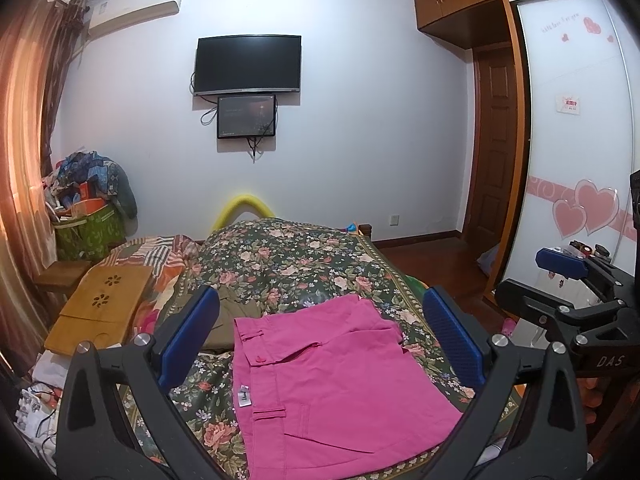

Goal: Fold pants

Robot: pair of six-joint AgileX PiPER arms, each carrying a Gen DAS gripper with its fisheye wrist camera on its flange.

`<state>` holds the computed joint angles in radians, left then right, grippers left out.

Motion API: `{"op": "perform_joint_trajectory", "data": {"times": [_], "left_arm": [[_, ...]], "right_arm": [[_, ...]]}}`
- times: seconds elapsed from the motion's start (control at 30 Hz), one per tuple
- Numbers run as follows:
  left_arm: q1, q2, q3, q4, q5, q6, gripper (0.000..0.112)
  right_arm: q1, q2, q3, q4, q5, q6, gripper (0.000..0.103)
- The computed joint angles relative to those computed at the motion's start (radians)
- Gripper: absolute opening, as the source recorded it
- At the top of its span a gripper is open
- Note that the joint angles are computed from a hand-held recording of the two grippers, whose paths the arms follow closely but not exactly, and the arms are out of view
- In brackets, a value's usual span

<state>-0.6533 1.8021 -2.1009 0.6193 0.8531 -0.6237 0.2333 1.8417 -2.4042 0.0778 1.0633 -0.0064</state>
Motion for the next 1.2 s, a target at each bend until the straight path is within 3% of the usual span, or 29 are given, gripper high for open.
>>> {"op": "perform_joint_trajectory", "data": {"times": [1.2], "left_arm": [[0.007, 0.004, 0.013, 0.017, -0.022, -0.026, 0.103]], "right_arm": [[-0.004, -0.001, 0.006, 0.003, -0.008, -0.003, 0.103]]}}
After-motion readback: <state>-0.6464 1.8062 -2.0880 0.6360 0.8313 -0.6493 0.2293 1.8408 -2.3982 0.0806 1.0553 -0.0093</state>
